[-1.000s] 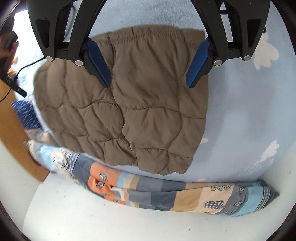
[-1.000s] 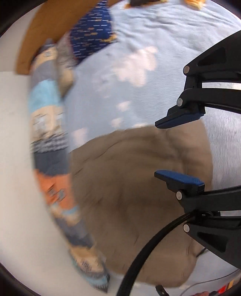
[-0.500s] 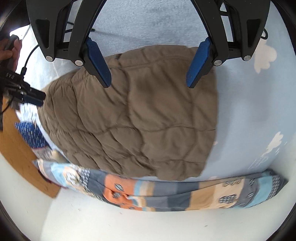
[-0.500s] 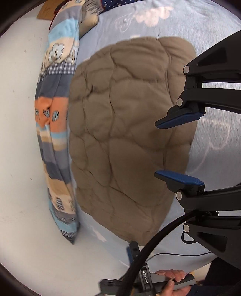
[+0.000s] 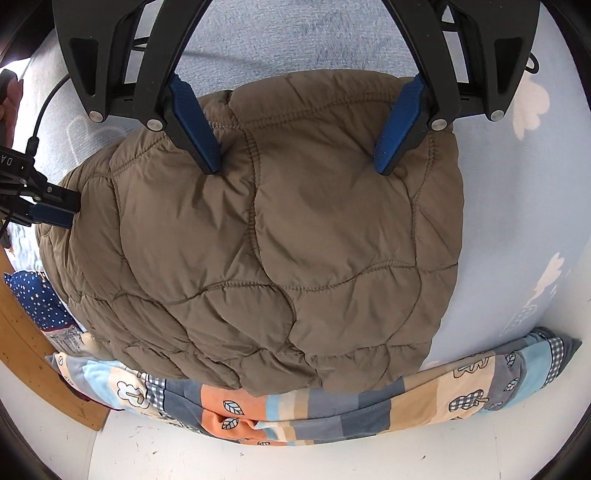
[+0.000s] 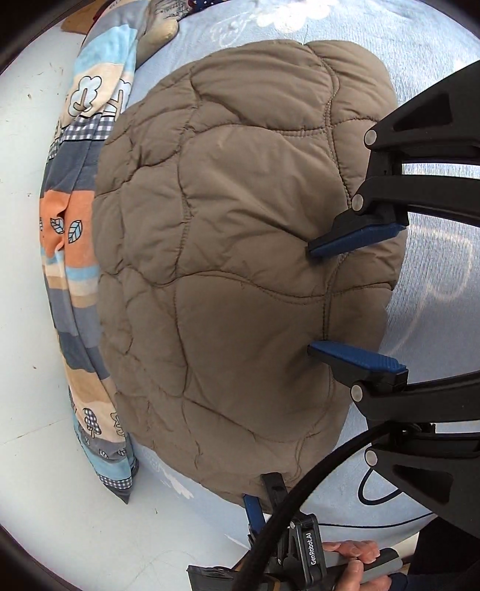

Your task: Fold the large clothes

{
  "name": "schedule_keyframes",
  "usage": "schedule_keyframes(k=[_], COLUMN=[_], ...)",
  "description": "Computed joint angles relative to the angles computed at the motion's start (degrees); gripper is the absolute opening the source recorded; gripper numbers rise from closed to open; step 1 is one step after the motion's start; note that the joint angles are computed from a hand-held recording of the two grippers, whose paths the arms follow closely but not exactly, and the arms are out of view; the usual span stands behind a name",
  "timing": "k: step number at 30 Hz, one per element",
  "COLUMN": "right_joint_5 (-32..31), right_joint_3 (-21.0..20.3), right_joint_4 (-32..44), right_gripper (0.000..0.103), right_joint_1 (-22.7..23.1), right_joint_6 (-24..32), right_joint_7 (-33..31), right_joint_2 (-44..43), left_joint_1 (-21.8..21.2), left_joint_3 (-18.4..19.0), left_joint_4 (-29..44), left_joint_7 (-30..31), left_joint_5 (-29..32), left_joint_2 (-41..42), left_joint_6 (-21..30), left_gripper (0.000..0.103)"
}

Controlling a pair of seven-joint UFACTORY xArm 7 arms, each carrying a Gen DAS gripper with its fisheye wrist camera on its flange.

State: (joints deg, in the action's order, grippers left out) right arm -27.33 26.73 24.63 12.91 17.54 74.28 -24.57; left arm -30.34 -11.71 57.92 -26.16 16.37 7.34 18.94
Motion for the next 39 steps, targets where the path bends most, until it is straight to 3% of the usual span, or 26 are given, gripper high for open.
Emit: schedule_keyframes(k=[5,10,13,30,32,39], right_joint_5=[0.6,-0.8,-0.8,1.3,1.8,7.6], right_joint_3=[-0.5,4.5,4.7,0.8,0.6,-2.9], right_joint_4=[-0.9,-1.5,-1.4,-4.3,-4.5,-8.1], right_gripper=[0.053,0.054,0.055,0.06,0.06,0.061], right_joint_1=[0.4,-4.0,-4.9,-6.7,-6.6,-3.0], right_joint_6=[-1.1,-0.2,1.4,-4.5,-4.9,-7.8], right_joint_7=[0.1,3.0,3.1,2.0,1.5,-1.0], right_joint_2=[-3.0,-8.8,-8.9,-4.5,-4.6,-9.7], left_joint_1=[0.0,0.1,0.5,0.4,0.9,5.9], left_joint_3=[0.5,1.2,1.1,1.5,1.1,-0.6], left_joint_4=[-1.5,-1.3,-0.9,1.6,1.3,-2.0], left_joint_7=[-3.3,-9.3,-10.3,-7.9,-6.3,5.5], left_joint_5=[2.4,9.1,10.5,6.6,4.5,-13.7], left_joint_2=[-2.2,-2.6,-2.3,0.9,0.7,-3.2], left_joint_6=[-2.6,-2.7,-1.9,-1.0,-1.5,-4.7], left_gripper=[0.085,0.085,0.085,0.085,0.085,0.085])
